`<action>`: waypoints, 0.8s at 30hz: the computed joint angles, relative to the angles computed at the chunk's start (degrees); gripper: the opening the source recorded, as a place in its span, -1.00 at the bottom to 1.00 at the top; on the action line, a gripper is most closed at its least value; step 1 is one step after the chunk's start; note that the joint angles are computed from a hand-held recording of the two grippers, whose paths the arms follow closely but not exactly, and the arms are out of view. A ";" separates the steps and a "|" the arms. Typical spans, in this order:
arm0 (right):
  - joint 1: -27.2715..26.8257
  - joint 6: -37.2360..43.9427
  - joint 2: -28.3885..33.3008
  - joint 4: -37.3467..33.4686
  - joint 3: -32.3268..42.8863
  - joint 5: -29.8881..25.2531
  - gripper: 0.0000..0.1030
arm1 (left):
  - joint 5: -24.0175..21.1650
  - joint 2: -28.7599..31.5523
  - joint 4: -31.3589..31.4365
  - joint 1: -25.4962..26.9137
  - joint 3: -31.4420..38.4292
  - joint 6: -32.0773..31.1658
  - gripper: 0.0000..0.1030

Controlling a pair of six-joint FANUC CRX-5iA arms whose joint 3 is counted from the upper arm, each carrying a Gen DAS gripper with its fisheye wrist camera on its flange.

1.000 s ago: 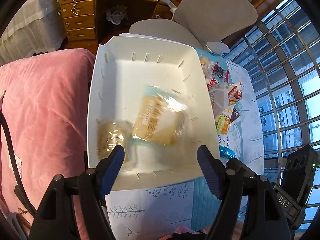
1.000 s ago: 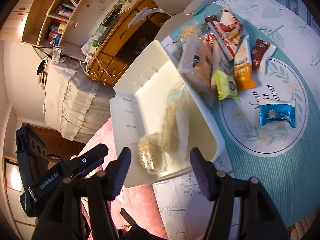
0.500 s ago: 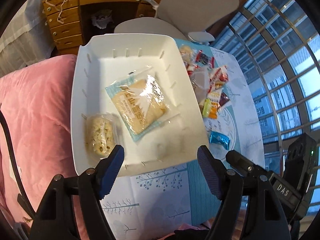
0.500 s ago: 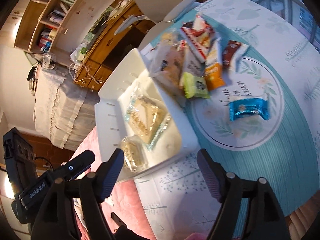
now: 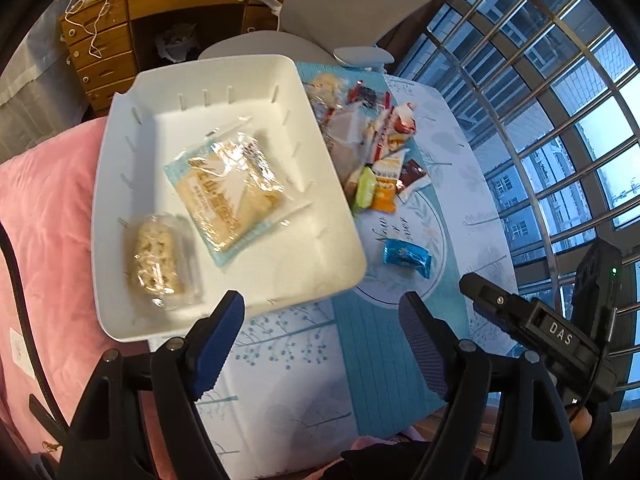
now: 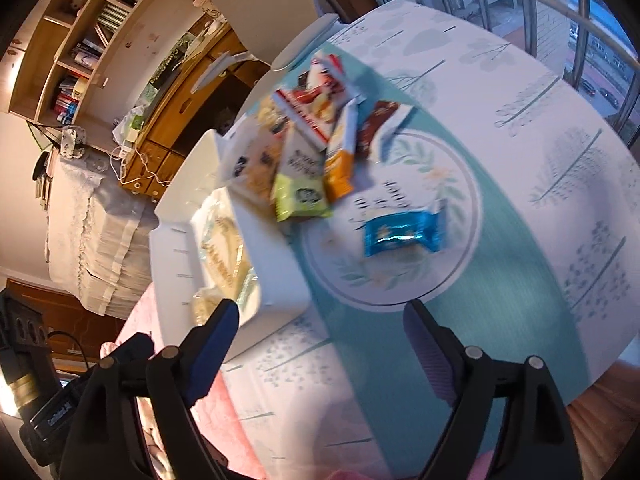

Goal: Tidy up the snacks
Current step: 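Open both tools to drop the two bags into the white tray, then grasp blue-wrapped candy with left tool while right tool reaches brown chocolate packet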

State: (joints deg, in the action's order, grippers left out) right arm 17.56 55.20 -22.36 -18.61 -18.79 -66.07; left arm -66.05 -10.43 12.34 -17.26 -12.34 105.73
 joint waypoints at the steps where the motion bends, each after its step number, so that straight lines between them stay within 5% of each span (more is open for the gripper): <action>1: -0.88 1.14 0.31 0.18 0.19 -0.50 0.67 | -0.22 0.63 -0.29 -0.73 0.62 0.77 0.53; 24: -17.11 31.13 14.04 -0.75 11.03 -8.43 0.67 | -3.08 16.28 -4.36 -12.93 15.65 22.35 0.67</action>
